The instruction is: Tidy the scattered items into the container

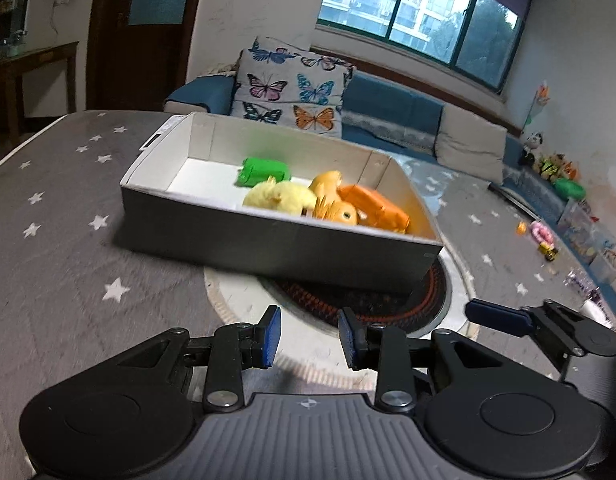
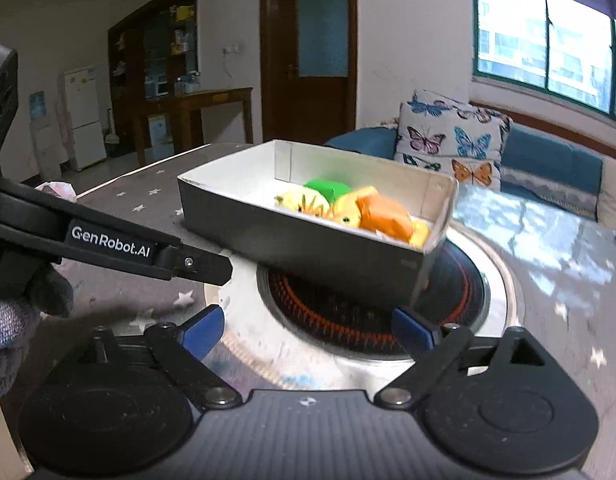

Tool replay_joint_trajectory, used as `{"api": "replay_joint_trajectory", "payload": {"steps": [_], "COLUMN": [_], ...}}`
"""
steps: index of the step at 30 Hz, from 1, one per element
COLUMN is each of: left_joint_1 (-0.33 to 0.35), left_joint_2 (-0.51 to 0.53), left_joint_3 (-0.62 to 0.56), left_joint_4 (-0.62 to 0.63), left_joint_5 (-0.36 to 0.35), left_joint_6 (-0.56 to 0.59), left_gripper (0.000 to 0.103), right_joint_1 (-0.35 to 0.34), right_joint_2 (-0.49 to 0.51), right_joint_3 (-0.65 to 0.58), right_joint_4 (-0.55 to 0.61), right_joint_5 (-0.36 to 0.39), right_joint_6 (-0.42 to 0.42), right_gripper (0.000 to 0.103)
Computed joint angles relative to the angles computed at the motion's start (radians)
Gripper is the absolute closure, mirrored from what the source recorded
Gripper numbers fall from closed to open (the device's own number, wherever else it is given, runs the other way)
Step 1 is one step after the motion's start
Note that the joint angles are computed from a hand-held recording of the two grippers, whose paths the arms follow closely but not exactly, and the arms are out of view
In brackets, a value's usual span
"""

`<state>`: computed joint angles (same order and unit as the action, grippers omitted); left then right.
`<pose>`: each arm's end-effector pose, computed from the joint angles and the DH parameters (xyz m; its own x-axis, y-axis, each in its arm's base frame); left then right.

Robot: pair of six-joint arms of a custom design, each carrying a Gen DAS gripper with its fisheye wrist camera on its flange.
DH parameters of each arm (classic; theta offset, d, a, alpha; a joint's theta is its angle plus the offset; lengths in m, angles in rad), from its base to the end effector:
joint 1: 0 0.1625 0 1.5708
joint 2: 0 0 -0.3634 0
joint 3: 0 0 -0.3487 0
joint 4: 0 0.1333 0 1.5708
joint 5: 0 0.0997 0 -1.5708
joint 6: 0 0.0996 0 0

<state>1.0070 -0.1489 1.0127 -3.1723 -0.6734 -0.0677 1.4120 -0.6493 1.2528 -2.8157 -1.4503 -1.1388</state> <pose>-0.1964 -0.7057 -0.0276 -0.8330 -0.1532 -0.5316 0.3399 0.6165 -0.7102 0.0303 -0.7296 0.1648 -0.5302 -0.6825 0.5030 -0.8475 0.4093 -0.3380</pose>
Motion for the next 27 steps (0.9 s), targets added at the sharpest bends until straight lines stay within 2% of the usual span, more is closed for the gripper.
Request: {"api": "replay_joint_trajectory", "payload": {"steps": [8, 17, 24, 27], "left_joint_1": [-0.015, -0.024, -0.031, -0.036], "left_joint_2": [0.020, 0.019, 0.026, 0.040], "left_joint_3": [0.011, 0.045, 0.053, 0.035], "left_joint_4": [0.002, -0.019, -0.058, -0.058], "left_joint_5": [0.073, 0.116, 0.130, 0.160], "left_joint_6": [0.004, 0.003, 0.047, 0.066], "left_gripper": [0.070, 0.070, 0.069, 0.069], "right_joint_1": [-0.007, -0.009, -0.013, -0.015], "right_joint_2": [-0.013, -0.021, -0.022, -0.023], "right_joint_3": [0.050, 0.087, 0.100, 0.104], "right_joint_4": [-0.059, -0.095, -0.093, -0.091], "right_joint_5": [-0.039, -0.062, -0.082, -0.086], "right_joint_6": [0.027, 0.051, 0.068, 0.069], "right_gripper": [0.000, 0.000, 0.000, 0.000]}}
